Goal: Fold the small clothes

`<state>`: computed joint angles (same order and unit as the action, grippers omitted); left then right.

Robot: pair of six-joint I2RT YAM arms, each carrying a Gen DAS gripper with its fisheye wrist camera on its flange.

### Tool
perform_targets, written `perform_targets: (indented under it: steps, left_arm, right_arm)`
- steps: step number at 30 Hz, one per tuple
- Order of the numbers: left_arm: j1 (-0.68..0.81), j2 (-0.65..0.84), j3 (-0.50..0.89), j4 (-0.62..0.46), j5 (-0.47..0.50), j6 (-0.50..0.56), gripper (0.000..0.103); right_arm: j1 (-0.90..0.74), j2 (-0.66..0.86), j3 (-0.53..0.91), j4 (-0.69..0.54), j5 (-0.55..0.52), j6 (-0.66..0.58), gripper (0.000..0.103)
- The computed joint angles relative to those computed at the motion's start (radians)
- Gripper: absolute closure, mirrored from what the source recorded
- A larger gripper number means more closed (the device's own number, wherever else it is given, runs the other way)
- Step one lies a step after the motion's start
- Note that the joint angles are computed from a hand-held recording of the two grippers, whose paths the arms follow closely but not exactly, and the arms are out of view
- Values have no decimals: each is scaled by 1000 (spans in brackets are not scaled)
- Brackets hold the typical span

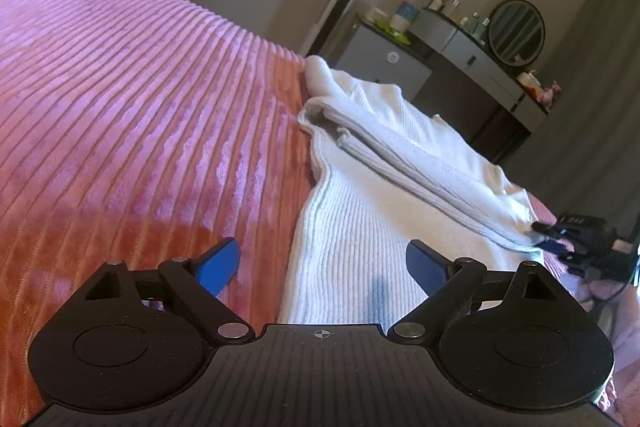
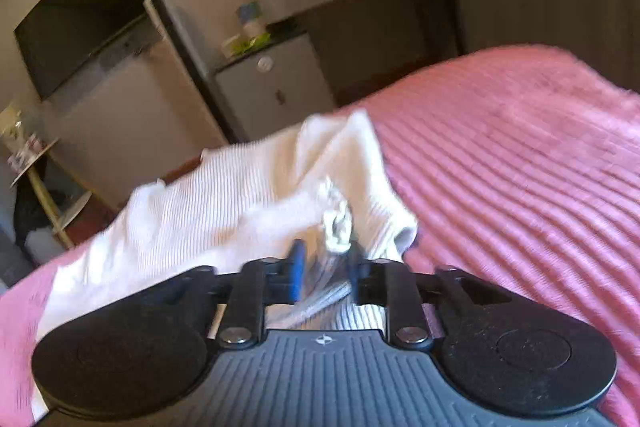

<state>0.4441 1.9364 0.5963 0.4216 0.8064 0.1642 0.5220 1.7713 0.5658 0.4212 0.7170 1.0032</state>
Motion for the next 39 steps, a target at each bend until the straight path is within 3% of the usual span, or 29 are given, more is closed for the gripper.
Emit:
perform_targets:
  steps: [3,7,9,11,14,16,26,29,34,39]
  left_arm:
    - [3,1,0,5,5,-6,8]
    - [0,1,-4,11,5,-4,8]
    - [-2,-2,-6,11,6,0,8]
    - [-2,-5,-6,10,6,-3,8]
    - [0,-4,-3,6,10,-7,8]
    - [2,2,7,-1,14,-9,8]
    - [4,11,22,-13,21,-14,8]
    - [1,2,15,-11,18,-5,8]
    - [-9,4,12,-8,2,14,7]
    - [-8,11,16,-9,2,19,7]
  right_arm:
    - [24,-27,33,2,42,-80,69]
    - [35,15,134,8,-61,-243,71]
    - [41,83,218,-16,-127,-321,77]
    - [49,173,329,-86,-161,-380,87]
    - [34,307,460,-220,-201,-382,89]
    - [37,323,422,-142,-175,-385,90]
    - [47,181,379,-276,-161,-343,90]
    - [33,187,414,-284,-171,-390,87]
    - [-24,291,562,-364,-308,-543,80]
    - [-38,277,552,-368,-373,-609,77]
